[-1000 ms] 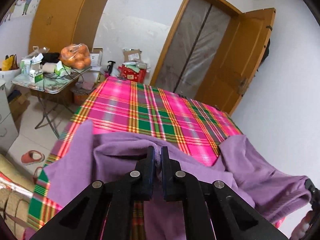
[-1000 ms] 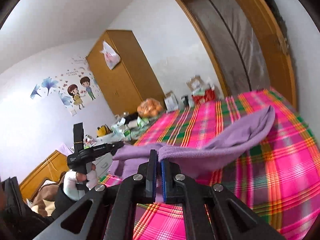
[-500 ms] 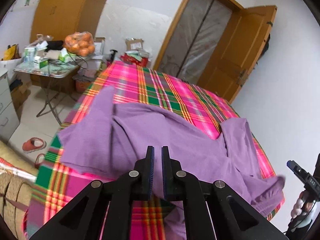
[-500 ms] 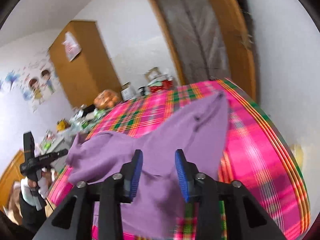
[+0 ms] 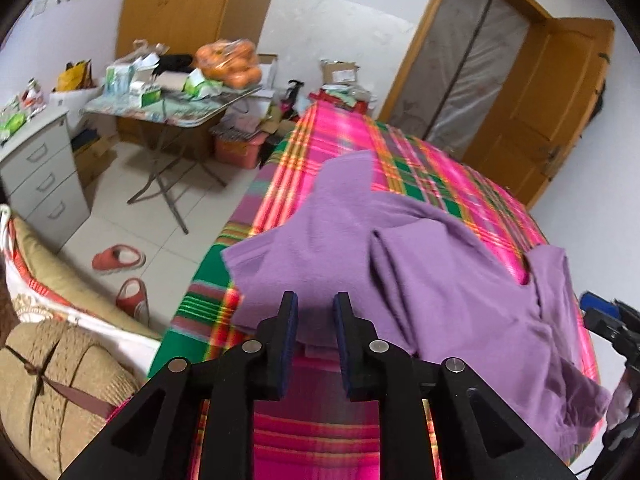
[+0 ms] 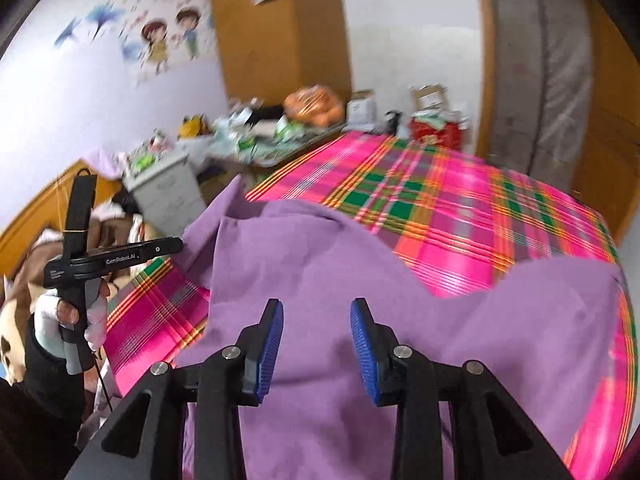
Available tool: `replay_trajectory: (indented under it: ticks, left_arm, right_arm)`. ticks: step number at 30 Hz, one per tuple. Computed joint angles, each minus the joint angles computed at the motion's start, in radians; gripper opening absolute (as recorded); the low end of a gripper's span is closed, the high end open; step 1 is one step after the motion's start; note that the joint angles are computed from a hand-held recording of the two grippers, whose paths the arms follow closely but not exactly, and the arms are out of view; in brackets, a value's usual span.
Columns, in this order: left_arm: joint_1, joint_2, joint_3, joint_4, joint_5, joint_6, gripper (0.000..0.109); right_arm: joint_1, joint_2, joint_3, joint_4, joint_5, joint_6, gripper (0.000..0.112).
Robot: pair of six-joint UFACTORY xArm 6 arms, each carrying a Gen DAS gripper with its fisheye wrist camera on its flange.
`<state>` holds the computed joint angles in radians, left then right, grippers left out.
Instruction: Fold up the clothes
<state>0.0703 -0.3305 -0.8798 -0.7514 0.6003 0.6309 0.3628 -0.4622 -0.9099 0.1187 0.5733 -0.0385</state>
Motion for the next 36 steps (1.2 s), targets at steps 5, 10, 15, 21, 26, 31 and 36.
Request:
replay_trajectory:
  ticks: [5,10,15,21,26,31,36]
  left_arm:
    - [0.016,0.072,-0.046,0.005,-0.011,-0.012,0.021]
    - [0.005,0.155,-0.115,0.025,-0.018,-0.049,0.021]
    - [-0.002,0.169,-0.105,-0.067,-0.048,0.003,0.021]
    - [0.003,0.185,-0.124,-0.103,-0.024,0.007,0.021]
    - [0.018,0.194,-0.135,-0.155,0.008,0.032,0.021]
    - [0.019,0.198,-0.139,-0.164,0.008,0.034,0.021]
    - [0.021,0.187,-0.129,-0.219,-0.012,0.067,0.022]
  right_arm:
    - [0.03,0.244,-0.226,0.039,0.047,-0.099,0.037]
    - [0.047,0.477,-0.463,0.097,0.075,-0.225,0.045]
    - [0.05,0.685,-0.684,0.083,0.141,-0.29,0.049]
    - [0.054,0.888,-0.927,0.074,0.251,-0.389,0.058]
    - [0.04,1.033,-1.119,0.087,0.359,-0.394,0.063]
    - [0.04,1.096,-1.217,0.131,0.445,-0.412,0.056]
    - [0.075,1.045,-1.159,0.02,0.4,-0.37,0.005]
